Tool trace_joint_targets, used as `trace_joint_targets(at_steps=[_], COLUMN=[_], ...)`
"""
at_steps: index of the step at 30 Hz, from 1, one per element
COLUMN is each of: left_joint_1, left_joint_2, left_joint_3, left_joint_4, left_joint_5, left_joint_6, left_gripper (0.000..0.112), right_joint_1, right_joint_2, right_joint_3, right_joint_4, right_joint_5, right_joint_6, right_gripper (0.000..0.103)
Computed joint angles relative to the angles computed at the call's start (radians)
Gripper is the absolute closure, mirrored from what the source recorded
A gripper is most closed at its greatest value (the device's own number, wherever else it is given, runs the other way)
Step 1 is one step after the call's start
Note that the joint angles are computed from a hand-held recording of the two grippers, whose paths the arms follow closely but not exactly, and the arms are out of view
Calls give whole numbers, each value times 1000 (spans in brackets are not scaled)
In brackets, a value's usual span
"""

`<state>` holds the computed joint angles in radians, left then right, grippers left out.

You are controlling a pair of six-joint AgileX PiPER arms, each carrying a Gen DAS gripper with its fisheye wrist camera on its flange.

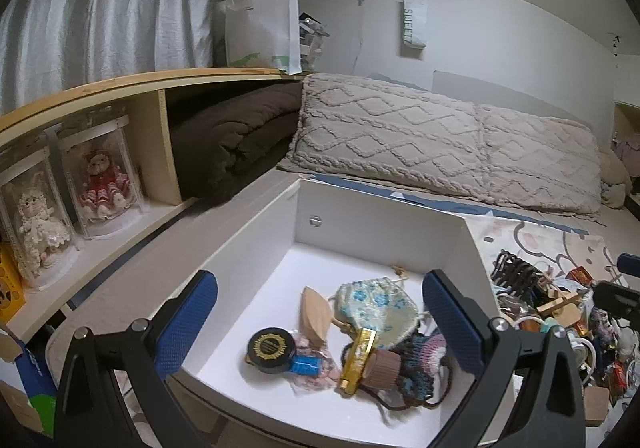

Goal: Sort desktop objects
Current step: 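Raise both tools out of the white box and move them toward the pile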

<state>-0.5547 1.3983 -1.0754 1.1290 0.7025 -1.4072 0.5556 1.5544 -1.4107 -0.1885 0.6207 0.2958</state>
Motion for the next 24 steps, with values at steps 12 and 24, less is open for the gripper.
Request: trace_joint_targets(at_steps=[12, 24], left_joint_1=[-151, -279], left_joint_2=[85, 182], left_joint_3=[-74, -166], left_joint_4=[42, 66], left_joint_5=[44, 70], left_joint_6=[-3, 10], left_gripper=[9, 9], right_joint_1=[-88, -180], right_joint_2=[-199, -366], right_joint_3=[225, 421], right_joint_4=[-147, -332], right_joint_5=[-33, -102], right_joint_6=[102, 243], right_gripper=[0, 0])
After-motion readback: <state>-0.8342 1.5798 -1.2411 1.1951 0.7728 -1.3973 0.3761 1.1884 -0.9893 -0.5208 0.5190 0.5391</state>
